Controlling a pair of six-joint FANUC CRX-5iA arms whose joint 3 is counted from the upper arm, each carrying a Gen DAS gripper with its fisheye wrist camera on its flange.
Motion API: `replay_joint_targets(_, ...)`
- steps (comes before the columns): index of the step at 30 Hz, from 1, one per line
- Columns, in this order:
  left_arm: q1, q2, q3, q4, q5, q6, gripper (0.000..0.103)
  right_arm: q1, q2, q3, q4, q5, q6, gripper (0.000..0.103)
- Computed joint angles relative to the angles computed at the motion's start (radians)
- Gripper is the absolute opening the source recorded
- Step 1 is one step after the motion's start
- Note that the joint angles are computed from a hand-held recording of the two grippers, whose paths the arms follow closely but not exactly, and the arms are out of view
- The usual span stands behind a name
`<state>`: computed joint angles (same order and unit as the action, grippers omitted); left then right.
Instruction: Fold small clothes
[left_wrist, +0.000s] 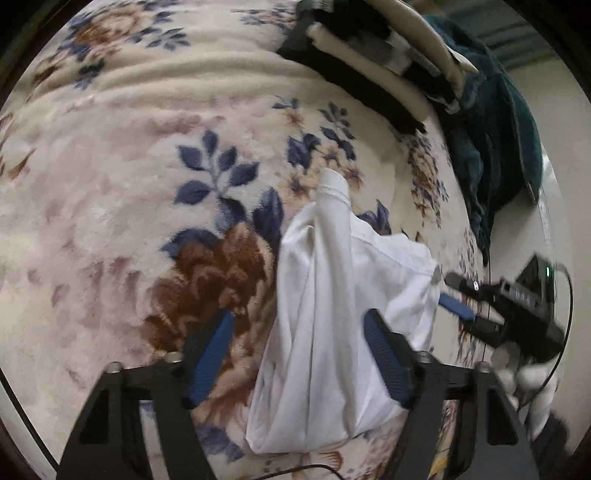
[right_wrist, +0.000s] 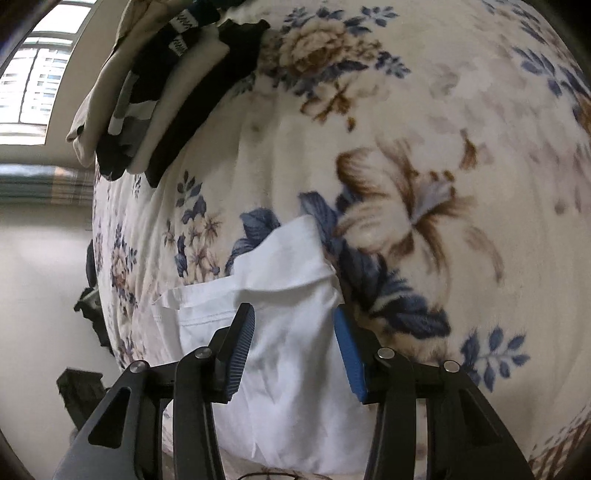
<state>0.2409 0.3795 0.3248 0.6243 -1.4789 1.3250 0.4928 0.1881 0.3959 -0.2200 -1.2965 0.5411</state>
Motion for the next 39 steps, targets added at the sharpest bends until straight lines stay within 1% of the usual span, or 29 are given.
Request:
replay_joint_targets(1, -0.004, 0.006, 0.004, 0.002, -0.013, -0.018, 0.051, -0.002, 0.017, 0.020, -0.004, -0.013, 0.011, 0.047)
replay_joint_targets(2, -0.017, 0.022, 0.022, -0.010, -0.028, -0.029, 0.034, -0.002, 0.029, 0.035, -0.006, -0.028, 0.016, 0.047)
replay_joint_targets(3, -0.024, 0.029, 0.029, -0.016, -0.028, -0.035, 0.002, -0.001, 0.039, 0.046, -0.004, -0.038, 0.018, 0.047)
replay_joint_targets(4, -0.032, 0.028, 0.036, -0.036, -0.025, -0.040, 0.002, 0.002, 0.047, 0.053, 0.001, -0.043, 0.018, 0.036)
replay_joint_targets(5, -0.032, 0.012, 0.017, -0.029, 0.002, -0.057, 0.002, 0.008, 0.056, 0.059, 0.016, -0.049, 0.016, 0.024)
replay_joint_targets(6, -0.027, -0.004, -0.001, -0.021, 0.017, -0.070, 0.002, 0.017, 0.064, 0.065, 0.040, -0.061, 0.006, 0.006)
replay_joint_targets(7, -0.019, -0.030, -0.025, -0.023, 0.042, -0.072, 0.002, 0.028, 0.063, 0.059, 0.070, -0.056, -0.012, 0.004)
replay_joint_targets(8, -0.009, -0.045, -0.043, -0.021, 0.051, -0.066, 0.002, 0.035, 0.056, 0.046, 0.095, -0.043, -0.033, 0.001)
replay_joint_targets(10, 0.008, -0.063, -0.065, -0.027, 0.052, -0.043, 0.002, 0.042, 0.046, 0.029, 0.137, -0.032, -0.081, 0.000)
replay_joint_targets(12, 0.029, -0.065, -0.084, -0.036, 0.019, -0.014, 0.002, 0.042, 0.035, 0.013, 0.170, -0.019, -0.117, 0.000)
replay_joint_targets(13, 0.041, -0.067, -0.100, -0.023, 0.012, -0.001, 0.002, 0.039, 0.034, 0.012, 0.178, -0.020, -0.123, 0.000)
replay_joint_targets(15, 0.051, -0.065, -0.111, -0.011, 0.007, 0.000, 0.003, 0.013, 0.040, 0.030, 0.130, -0.022, -0.092, 0.000)
replay_joint_targets(18, 0.042, -0.051, -0.083, -0.014, 0.003, -0.017, 0.003, -0.039, 0.059, 0.083, -0.015, -0.025, 0.008, 0.002)
replay_joint_targets(20, 0.030, -0.043, -0.064, -0.023, 0.007, -0.019, 0.003, -0.050, 0.078, 0.116, -0.053, -0.040, 0.063, 0.010)
replay_joint_targets(21, 0.026, -0.039, -0.055, -0.032, 0.006, -0.018, 0.003, -0.051, 0.090, 0.130, -0.062, -0.048, 0.084, 0.029)
replay_joint_targets(22, 0.022, -0.033, -0.042, -0.044, 0.003, -0.009, 0.003, -0.051, 0.096, 0.133, -0.069, -0.043, 0.097, 0.043)
replay_joint_targets(23, 0.020, -0.029, -0.036, -0.049, 0.002, -0.003, 0.003, -0.052, 0.097, 0.131, -0.078, -0.035, 0.101, 0.044)
replay_joint_targets(25, 0.017, -0.026, -0.027, -0.066, -0.001, 0.014, 0.003, -0.062, 0.121, 0.153, -0.127, -0.042, 0.134, 0.044)
replay_joint_targets(26, 0.016, -0.026, -0.021, -0.076, -0.004, 0.023, 0.003, -0.060, 0.128, 0.159, -0.131, -0.042, 0.150, 0.043)
replay_joint_targets(27, 0.015, -0.026, -0.017, -0.085, -0.005, 0.032, 0.003, -0.045, 0.135, 0.162, -0.103, -0.034, 0.164, 0.022)
replay_joint_targets(28, 0.014, -0.026, -0.013, -0.093, -0.008, 0.040, 0.003, -0.030, 0.141, 0.165, -0.066, -0.037, 0.160, 0.004)
replay_joint_targets(29, 0.013, -0.025, -0.006, -0.101, -0.012, 0.053, 0.003, -0.022, 0.151, 0.172, -0.039, -0.042, 0.150, 0.004)
replay_joint_targets(32, 0.014, -0.022, 0.015, -0.108, -0.018, 0.069, 0.004, -0.027, 0.137, 0.148, -0.007, 0.004, 0.122, 0.004)
replay_joint_targets(34, 0.015, -0.015, 0.036, -0.113, -0.026, 0.084, 0.004, -0.044, 0.131, 0.146, -0.020, 0.015, 0.124, 0.004)
replay_joint_targets(35, 0.016, -0.007, 0.052, -0.113, -0.035, 0.095, 0.006, -0.050, 0.130, 0.146, -0.024, 0.017, 0.123, 0.004)
replay_joint_targets(36, 0.016, -0.001, 0.062, -0.113, -0.040, 0.102, 0.015, -0.059, 0.131, 0.151, -0.037, 0.017, 0.130, 0.004)
replay_joint_targets(37, 0.017, 0.002, 0.073, -0.119, -0.039, 0.115, 0.021, -0.073, 0.141, 0.168, -0.064, -0.002, 0.139, 0.005)
replay_joint_targets(38, 0.019, 0.002, 0.079, -0.122, -0.028, 0.131, 0.033, -0.090, 0.157, 0.195, -0.092, -0.035, 0.143, 0.006)
replay_joint_targets(39, 0.020, 0.005, 0.081, -0.116, -0.022, 0.136, 0.039, -0.101, 0.163, 0.207, -0.106, -0.048, 0.142, 0.009)
